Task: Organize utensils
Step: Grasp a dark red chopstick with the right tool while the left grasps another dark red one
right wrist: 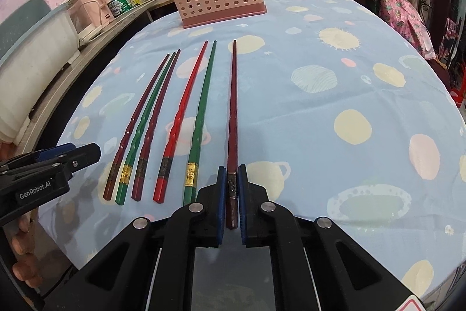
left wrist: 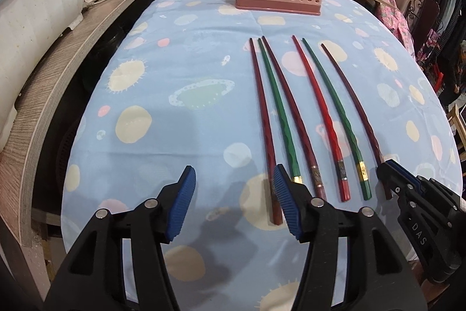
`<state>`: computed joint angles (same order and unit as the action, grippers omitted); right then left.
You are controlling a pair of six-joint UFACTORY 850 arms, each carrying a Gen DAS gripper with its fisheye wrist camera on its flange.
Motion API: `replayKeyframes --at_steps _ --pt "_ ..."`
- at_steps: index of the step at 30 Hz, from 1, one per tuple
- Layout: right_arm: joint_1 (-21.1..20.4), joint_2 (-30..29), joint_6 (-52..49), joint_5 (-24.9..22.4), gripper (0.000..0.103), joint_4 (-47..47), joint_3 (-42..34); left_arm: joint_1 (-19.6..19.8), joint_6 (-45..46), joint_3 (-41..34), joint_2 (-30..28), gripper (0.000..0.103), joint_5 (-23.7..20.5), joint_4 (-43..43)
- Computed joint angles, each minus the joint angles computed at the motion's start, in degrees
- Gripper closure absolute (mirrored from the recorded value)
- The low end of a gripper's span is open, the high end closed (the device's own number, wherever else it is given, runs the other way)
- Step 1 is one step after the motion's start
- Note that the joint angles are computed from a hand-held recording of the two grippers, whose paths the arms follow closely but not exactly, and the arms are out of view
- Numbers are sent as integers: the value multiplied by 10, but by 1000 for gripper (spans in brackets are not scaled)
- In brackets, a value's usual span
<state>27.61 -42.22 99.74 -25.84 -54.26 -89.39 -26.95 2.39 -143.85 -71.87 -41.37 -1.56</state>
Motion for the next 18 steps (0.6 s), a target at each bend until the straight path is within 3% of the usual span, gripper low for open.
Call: replayKeyframes --at_steps 18 --pt "6 9 20 -1 97 -12 14 -1 16 14 -4 50 -24 -25"
